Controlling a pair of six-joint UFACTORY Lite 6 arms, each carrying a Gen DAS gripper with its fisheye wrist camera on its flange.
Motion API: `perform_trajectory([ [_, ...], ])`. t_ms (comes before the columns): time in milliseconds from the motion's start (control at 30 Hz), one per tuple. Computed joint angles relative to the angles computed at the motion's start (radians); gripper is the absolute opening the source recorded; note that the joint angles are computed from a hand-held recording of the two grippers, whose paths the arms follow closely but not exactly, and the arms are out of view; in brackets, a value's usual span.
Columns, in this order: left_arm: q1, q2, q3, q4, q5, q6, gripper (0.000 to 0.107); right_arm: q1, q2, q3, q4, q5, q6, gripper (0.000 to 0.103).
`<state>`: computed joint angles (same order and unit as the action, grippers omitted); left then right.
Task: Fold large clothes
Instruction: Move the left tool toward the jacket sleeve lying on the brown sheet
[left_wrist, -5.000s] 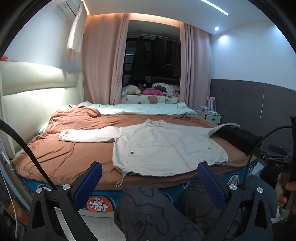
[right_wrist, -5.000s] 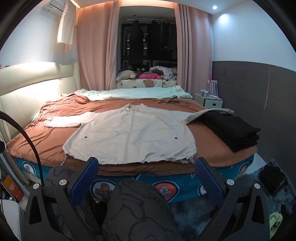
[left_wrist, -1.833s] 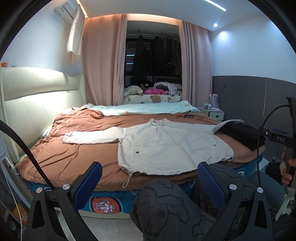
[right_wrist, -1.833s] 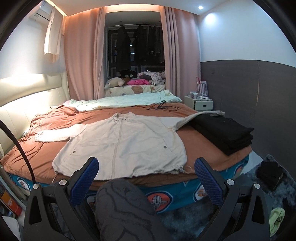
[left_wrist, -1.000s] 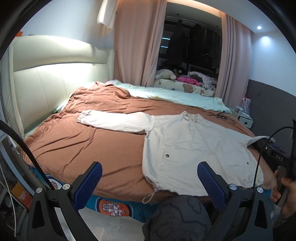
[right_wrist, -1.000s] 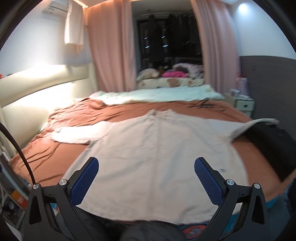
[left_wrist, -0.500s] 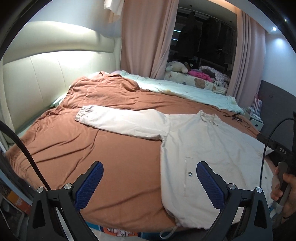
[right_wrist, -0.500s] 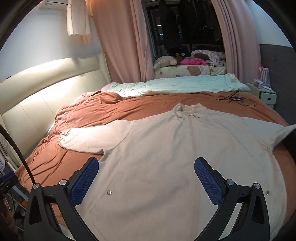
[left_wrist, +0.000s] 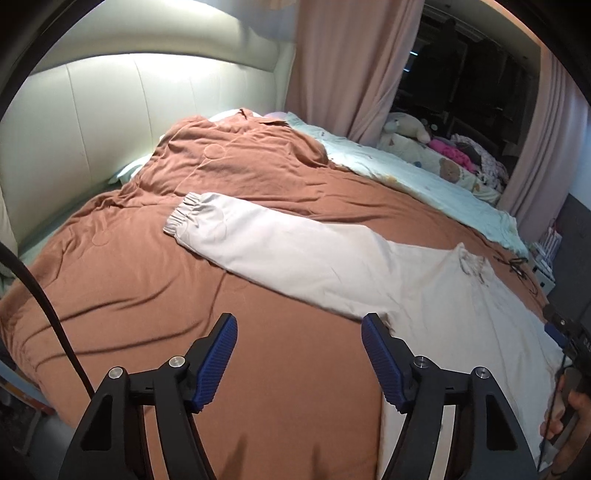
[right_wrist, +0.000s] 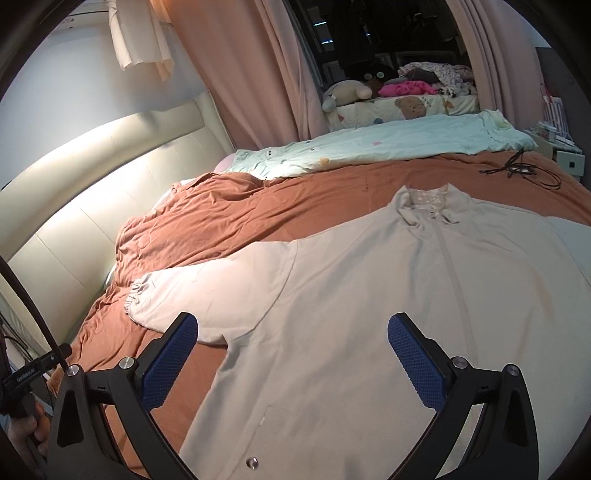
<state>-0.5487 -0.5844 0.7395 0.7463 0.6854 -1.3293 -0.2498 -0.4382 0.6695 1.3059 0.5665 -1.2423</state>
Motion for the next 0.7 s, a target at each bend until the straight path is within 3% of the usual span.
perform_trajectory([
  [133,0.209,0.131,0.064,-0.136,-0.155,0.184,0.067,0.090,0.174,0.132,0.027,-0.076,0.020,0.103],
  [367,0.478,0.420,0.156,-0.577,-0.373,0.618,0.060,0.222,0.436,0.378,-0.105,-0.168,0.175,0.099],
  [500,0.528,0.583,0.218,-0.715,-0.433,0.746,0.057,0.268,0.622,0.565,-0.282,-0.190,0.367,0.099],
  [700,0.591,0.845,0.372,-0.985,-0.481,0.996,0.042,0.361,0.900,0.837,-0.586,-0.194,0.686,0.095],
])
